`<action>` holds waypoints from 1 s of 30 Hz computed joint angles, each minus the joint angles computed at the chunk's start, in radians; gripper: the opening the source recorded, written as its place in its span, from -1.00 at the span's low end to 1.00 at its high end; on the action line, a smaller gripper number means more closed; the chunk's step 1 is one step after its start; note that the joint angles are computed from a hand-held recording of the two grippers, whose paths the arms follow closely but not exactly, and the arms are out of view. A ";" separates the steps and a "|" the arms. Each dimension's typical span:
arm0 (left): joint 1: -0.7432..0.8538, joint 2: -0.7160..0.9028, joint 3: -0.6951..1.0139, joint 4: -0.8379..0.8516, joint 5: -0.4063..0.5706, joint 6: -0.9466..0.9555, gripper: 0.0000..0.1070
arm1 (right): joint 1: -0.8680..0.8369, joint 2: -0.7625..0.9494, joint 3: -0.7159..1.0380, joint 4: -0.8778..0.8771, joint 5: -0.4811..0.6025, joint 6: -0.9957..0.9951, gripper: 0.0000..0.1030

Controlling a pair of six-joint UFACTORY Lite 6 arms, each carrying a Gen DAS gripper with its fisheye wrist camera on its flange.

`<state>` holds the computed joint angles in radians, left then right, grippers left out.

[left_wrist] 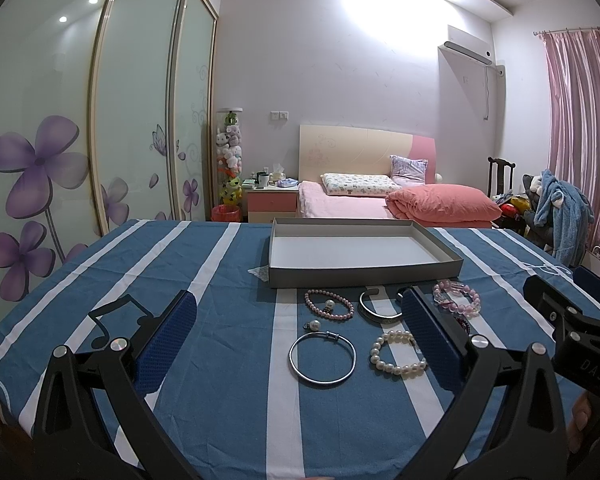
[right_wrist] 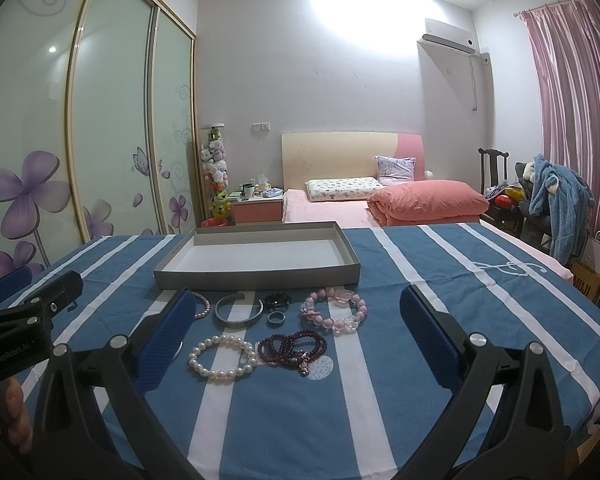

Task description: Organize jewelry

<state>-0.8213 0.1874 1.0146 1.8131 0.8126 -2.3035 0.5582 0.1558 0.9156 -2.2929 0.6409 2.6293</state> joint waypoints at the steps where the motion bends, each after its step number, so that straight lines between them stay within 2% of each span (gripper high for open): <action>1: 0.000 0.000 0.001 -0.001 0.000 0.001 0.89 | 0.000 0.000 0.000 0.000 0.000 0.000 0.92; 24: 0.003 0.001 0.005 -0.013 -0.008 0.013 0.89 | -0.004 0.008 0.006 -0.001 -0.005 -0.001 0.92; 26: -0.004 0.022 0.021 -0.031 -0.016 0.023 0.89 | -0.017 0.013 0.015 0.000 -0.035 -0.007 0.92; 30: 0.070 0.087 0.094 -0.054 -0.134 0.074 0.89 | -0.078 0.078 0.093 0.017 -0.155 -0.027 0.92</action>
<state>-0.7513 0.2739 1.1084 1.7587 0.6790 -2.2291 0.4803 0.2340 1.0082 -2.2754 0.4854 2.6019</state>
